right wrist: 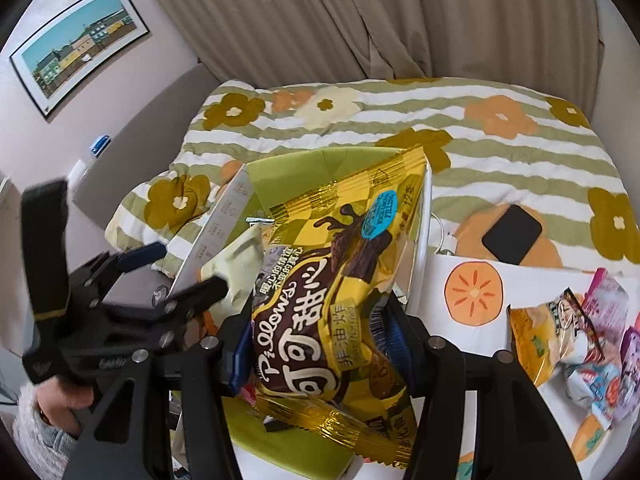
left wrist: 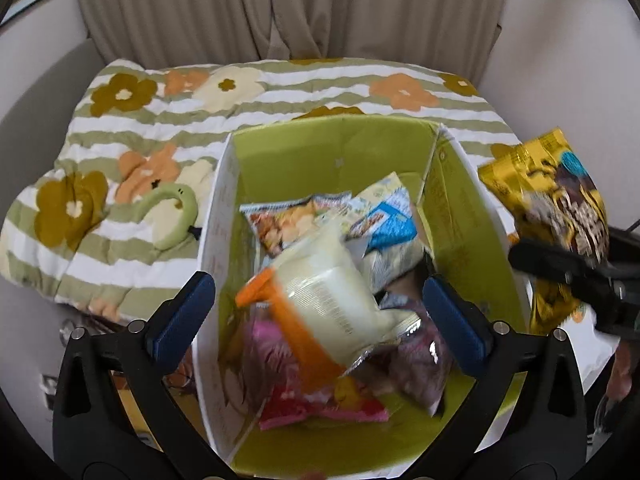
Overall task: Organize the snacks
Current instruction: 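Carry both bags over the green box and release them inside, then move both tools back toward the remaining snacks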
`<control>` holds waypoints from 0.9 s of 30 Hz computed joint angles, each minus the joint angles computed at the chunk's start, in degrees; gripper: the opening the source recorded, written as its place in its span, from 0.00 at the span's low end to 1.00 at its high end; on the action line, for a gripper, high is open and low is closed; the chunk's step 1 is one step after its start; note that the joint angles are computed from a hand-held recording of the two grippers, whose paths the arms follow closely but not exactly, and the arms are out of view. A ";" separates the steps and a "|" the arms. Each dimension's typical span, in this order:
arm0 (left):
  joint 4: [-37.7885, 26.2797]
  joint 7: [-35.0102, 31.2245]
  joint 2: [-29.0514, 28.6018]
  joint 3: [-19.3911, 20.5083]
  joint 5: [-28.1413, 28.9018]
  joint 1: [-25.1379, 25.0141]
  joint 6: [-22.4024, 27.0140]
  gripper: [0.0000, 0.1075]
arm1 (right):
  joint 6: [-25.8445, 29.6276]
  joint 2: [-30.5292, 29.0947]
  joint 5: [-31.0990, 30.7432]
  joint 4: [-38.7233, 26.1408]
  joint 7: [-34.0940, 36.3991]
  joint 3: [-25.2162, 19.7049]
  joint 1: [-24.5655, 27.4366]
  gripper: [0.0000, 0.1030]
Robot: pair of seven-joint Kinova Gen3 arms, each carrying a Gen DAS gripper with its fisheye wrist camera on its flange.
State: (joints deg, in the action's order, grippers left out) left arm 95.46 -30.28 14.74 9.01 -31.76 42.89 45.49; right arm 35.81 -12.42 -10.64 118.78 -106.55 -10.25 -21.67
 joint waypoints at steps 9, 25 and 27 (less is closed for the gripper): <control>6.42 0.54 -2.84 1.15 2.00 -2.02 -4.07 0.96 | -2.34 4.68 5.98 -2.12 -9.03 -3.78 -0.40 0.51; 10.57 5.95 -5.11 1.72 3.15 -1.99 -4.44 0.96 | -9.40 2.32 7.00 3.11 -12.32 -3.24 -3.62 1.00; 10.58 7.15 -5.74 2.29 2.61 -1.85 -3.70 0.96 | -7.47 1.57 8.64 2.41 -13.50 -5.06 -2.76 1.00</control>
State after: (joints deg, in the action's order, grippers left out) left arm 106.04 -23.13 9.00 11.30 -29.15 41.04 41.79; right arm 28.35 -10.85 -2.00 121.19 -120.05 -15.31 -24.43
